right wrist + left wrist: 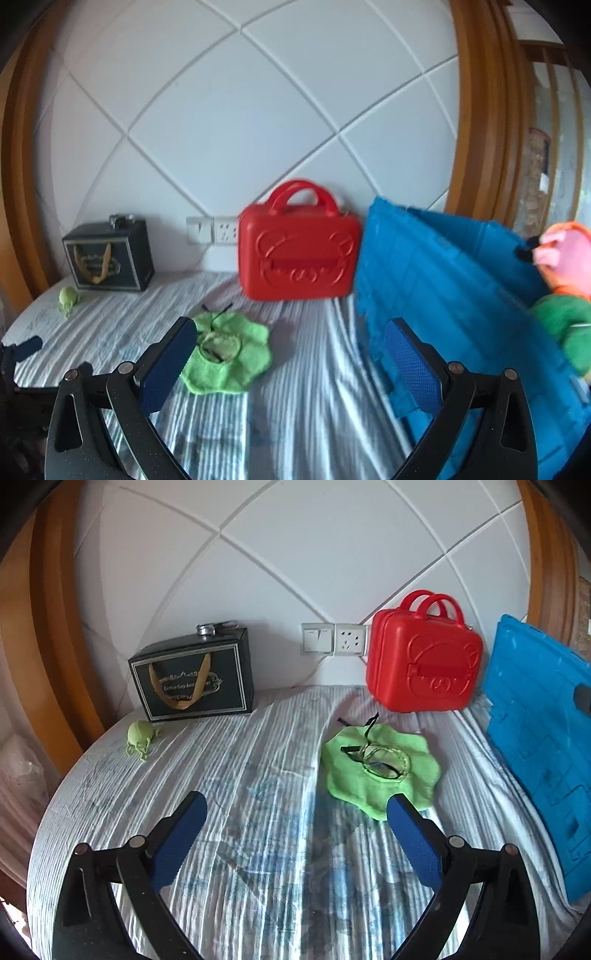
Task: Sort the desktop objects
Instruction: 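Withdraw both tools from the bin back toward the bed, then grasp the green frog cloth with the left tool while the right tool grasps the toothpaste tube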
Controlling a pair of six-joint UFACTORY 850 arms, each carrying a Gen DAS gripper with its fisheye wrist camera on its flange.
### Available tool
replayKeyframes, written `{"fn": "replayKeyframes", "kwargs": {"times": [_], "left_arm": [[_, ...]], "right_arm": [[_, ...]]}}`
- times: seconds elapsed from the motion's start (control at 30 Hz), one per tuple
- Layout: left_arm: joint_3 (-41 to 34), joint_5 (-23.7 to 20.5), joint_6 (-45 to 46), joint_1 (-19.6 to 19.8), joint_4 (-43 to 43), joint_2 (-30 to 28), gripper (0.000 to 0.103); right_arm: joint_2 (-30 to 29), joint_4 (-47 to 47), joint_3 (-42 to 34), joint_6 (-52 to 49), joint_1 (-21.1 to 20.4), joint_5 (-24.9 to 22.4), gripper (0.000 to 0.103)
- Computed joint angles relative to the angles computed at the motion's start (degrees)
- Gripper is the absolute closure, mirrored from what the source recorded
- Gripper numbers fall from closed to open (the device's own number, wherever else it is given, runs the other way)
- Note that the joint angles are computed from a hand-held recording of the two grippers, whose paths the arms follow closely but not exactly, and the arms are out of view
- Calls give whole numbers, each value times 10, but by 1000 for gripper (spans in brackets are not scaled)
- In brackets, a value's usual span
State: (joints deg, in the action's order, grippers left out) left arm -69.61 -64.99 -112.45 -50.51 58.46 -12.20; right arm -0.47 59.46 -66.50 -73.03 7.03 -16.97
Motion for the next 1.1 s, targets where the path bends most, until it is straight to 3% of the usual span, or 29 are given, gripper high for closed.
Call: {"fn": "replayKeyframes", "kwargs": {"times": [0.3, 0.43, 0.57, 0.7, 0.93, 1.0, 1.03, 1.1], "left_arm": [[36, 79, 7, 69, -57, -34, 8], [53, 135, 0, 102, -62, -38, 8], [12, 179, 26, 129, -38, -75, 9], [-82, 196, 89, 152, -28, -147, 9], [-219, 259, 240, 201, -140, -262, 9], [-253, 234, 293, 205, -175, -296, 15], [-252, 230, 284, 202, -156, -291, 24], [-226, 257, 262, 203, -136, -271, 65]], "right_arm": [[-208, -208, -124, 221, 36, -59, 0], [-281, -279, -188, 319, 39, -91, 0], [-302, -289, -211, 353, 31, -88, 0], [-313, -311, -219, 366, 20, -89, 0], [-321, -262, -225, 302, 9, -91, 0], [-327, -252, -231, 289, 9, -90, 0], [-330, -251, -235, 286, 9, -91, 0], [-338, -253, -244, 285, 11, -96, 0]]}}
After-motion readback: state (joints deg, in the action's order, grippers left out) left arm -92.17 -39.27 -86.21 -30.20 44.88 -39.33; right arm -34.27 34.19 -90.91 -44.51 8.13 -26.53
